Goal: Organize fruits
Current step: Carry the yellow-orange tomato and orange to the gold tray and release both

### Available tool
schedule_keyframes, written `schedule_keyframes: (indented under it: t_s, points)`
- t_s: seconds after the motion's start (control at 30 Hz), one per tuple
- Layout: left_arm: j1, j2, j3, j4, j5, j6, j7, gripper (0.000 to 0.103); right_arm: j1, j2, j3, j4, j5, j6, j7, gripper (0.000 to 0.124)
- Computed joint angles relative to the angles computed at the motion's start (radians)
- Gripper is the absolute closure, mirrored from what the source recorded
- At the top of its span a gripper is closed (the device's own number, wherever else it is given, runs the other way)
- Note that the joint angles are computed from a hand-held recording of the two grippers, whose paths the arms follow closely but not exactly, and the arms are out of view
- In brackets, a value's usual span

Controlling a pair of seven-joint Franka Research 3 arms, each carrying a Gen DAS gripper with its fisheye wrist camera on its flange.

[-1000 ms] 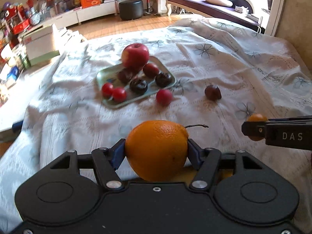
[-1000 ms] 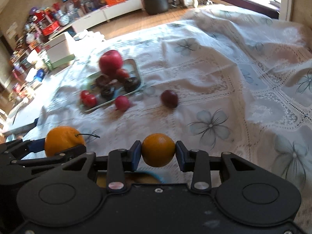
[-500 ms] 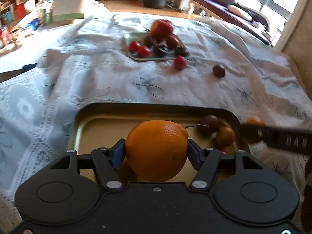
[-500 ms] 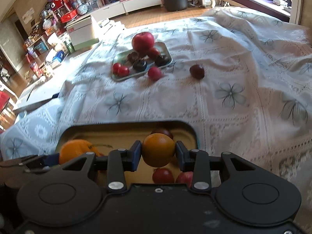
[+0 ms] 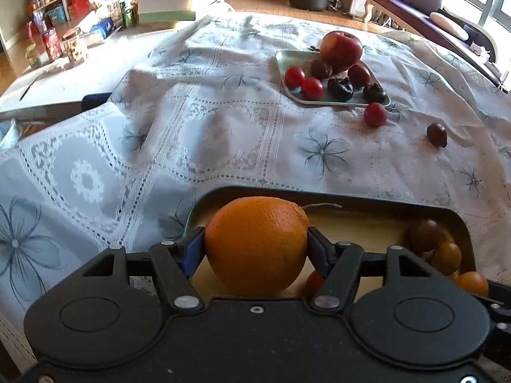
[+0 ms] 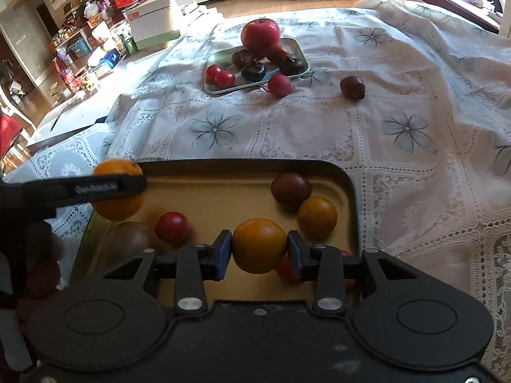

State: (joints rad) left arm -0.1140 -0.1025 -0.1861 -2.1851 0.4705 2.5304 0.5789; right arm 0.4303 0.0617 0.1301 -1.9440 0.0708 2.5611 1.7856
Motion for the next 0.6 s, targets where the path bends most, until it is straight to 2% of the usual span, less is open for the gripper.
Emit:
schedule_keyframes:
  t_s: [0.1,0.27,0.47,0.6]
  points:
    - [0.003,-0.020,-0.002,-0.023,0.019,0.016,-0.025,0.039,0.001,-0.002,0.003,0.000,0.009,-0.003,-0.017,0.085]
    - [0.004,-0.052,-0.020,-0.035,0.095,0.016,-0.053,0.038,0.005,-0.003,0.006,-0.001,0.020,-0.008,-0.041,0.085]
    - [-0.016,-0.045,-0.010,-0.045,0.001,0.026,0.018,0.038,0.009,-0.011,0.010,-0.011,0.039,-0.003,-0.082,0.084]
    - [-0.022,-0.048,-0.015,-0.048,-0.020,0.023,0.032,0.038,0.008,-0.018,0.011,-0.014,0.054,-0.002,-0.094,0.084]
